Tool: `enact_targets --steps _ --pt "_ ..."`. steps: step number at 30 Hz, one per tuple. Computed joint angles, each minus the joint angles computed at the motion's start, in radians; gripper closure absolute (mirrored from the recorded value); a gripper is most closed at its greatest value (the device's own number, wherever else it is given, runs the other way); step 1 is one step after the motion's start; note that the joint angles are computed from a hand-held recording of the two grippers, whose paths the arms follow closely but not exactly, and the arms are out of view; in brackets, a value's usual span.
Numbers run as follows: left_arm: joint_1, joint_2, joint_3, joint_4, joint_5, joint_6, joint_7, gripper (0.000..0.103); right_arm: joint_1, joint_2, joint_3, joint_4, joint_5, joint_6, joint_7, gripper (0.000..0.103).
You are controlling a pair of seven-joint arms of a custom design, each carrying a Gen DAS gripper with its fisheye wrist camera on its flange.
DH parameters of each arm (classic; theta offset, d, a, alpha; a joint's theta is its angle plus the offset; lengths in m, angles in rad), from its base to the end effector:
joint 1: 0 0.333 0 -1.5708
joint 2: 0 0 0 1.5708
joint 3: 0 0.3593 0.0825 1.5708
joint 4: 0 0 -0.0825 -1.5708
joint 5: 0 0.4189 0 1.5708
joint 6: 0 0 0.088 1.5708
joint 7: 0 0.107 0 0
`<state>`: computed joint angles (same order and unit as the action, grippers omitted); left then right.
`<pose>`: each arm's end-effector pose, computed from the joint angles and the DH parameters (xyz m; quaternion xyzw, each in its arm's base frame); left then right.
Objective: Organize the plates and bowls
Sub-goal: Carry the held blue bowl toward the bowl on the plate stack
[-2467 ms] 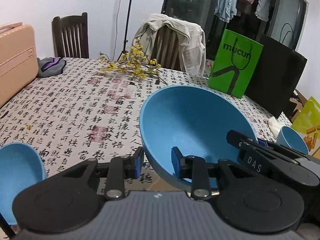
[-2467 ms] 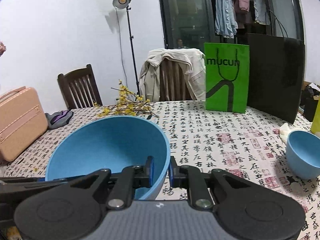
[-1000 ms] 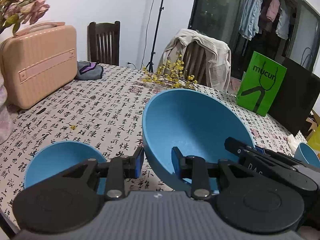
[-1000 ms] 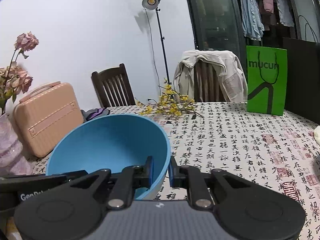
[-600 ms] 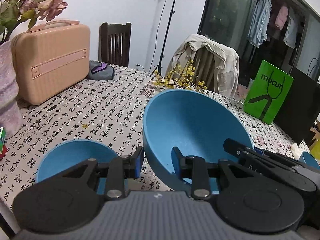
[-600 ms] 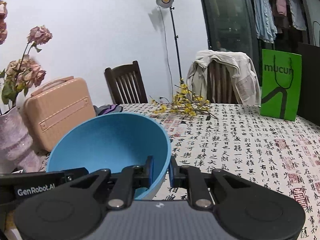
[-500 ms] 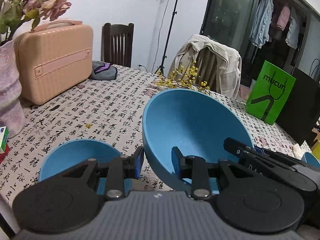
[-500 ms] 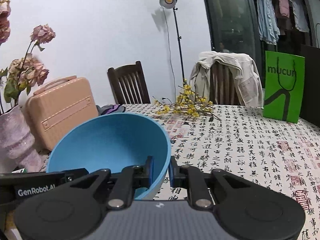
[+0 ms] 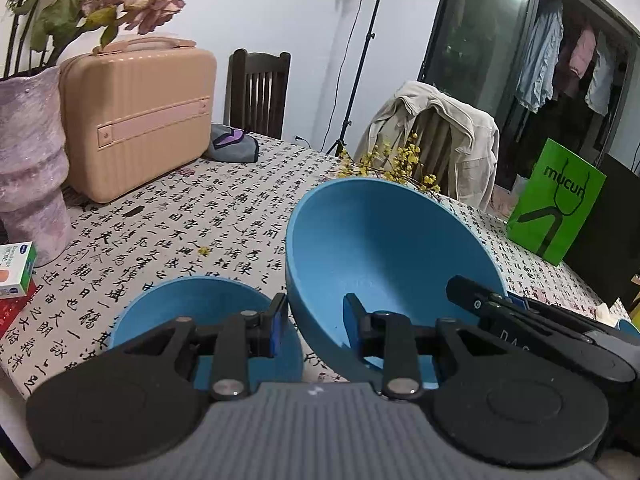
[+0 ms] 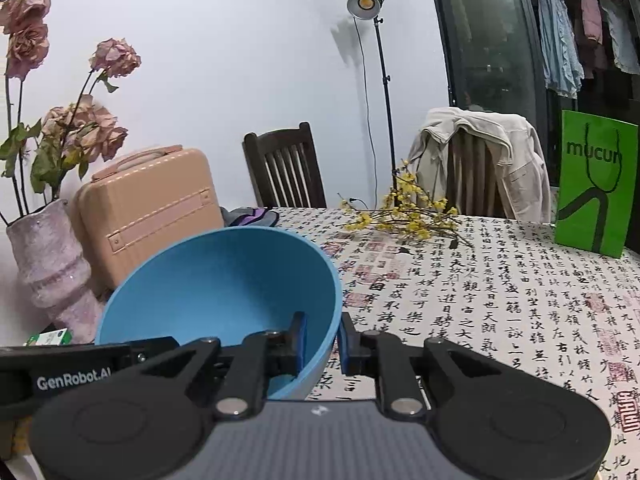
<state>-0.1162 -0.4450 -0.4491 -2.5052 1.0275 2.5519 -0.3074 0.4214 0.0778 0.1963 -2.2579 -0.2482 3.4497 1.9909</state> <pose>0.3769 -0.2667 0.4872 -0.7678 0.4402 -0.3255 0.3327 0.4755 0.3696 0.4848 -0.7247 0.4444 -0.1620 0.5011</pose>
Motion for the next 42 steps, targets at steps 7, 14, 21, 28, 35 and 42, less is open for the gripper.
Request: enact_targets --steps 7,14,21,28,35,42 --pt "0.009 -0.049 0.0 -0.033 0.0 -0.006 -0.018 0.073 -0.021 0.018 0.029 0.023 -0.074 0.003 0.057 0.087" --pt "0.024 -0.087 -0.004 -0.065 -0.006 0.001 -0.02 0.073 -0.04 0.03 0.056 0.046 -0.13 0.002 0.111 0.087" --pt "0.053 -0.14 -0.014 -0.11 -0.017 0.029 -0.03 0.073 -0.011 0.041 0.053 0.064 -0.108 -0.006 0.086 0.087" --pt "0.084 -0.188 -0.026 -0.148 -0.029 0.048 -0.029 0.073 0.005 0.057 0.066 0.086 -0.085 -0.02 0.059 0.087" --pt "0.11 -0.226 -0.038 -0.182 -0.045 0.069 -0.027 0.073 0.02 0.07 0.075 0.1 -0.055 -0.033 0.021 0.087" --pt "0.139 -0.256 -0.053 -0.211 -0.072 0.084 -0.015 0.073 0.018 0.085 0.098 0.116 -0.041 -0.05 -0.007 0.087"
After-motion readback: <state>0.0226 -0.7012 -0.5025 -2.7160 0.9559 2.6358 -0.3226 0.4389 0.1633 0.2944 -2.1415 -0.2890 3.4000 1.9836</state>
